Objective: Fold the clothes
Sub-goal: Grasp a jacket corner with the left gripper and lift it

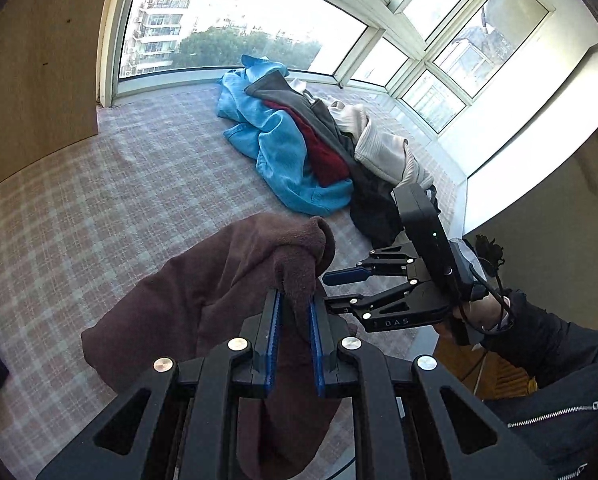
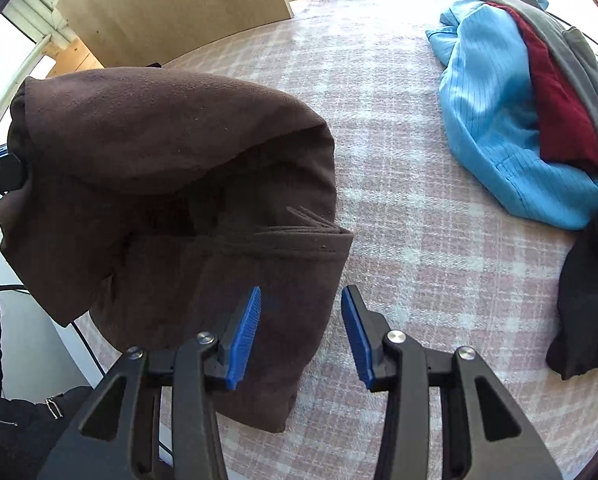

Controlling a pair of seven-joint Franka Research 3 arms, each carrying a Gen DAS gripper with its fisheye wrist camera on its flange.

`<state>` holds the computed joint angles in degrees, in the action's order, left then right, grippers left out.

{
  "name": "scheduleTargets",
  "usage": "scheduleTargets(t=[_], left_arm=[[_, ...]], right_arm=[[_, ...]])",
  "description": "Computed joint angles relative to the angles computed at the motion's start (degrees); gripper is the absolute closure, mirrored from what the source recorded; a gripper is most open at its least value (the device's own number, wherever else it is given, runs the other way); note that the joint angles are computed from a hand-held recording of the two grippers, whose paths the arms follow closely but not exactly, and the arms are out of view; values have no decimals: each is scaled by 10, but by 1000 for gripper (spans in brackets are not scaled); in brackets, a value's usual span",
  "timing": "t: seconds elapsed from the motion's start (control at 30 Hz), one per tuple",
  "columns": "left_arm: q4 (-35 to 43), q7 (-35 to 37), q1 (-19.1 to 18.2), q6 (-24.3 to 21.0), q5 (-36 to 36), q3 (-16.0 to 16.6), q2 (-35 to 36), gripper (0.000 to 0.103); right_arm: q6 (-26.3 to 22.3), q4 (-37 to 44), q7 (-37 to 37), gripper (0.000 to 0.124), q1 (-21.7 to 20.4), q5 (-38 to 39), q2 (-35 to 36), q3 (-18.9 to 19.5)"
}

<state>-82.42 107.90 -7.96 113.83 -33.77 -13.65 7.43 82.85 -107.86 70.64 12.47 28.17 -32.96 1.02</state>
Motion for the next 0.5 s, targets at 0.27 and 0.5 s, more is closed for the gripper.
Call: scheduleTargets(t=[0.27, 0.5], left_arm=[[-1, 8, 2, -3, -7, 0, 1, 90], [-3, 15, 8, -4, -15, 2, 1, 90]], right_arm=[[7, 5, -19, 82, 13, -56, 8, 35], [28, -21, -38, 111, 18, -10, -8, 4]])
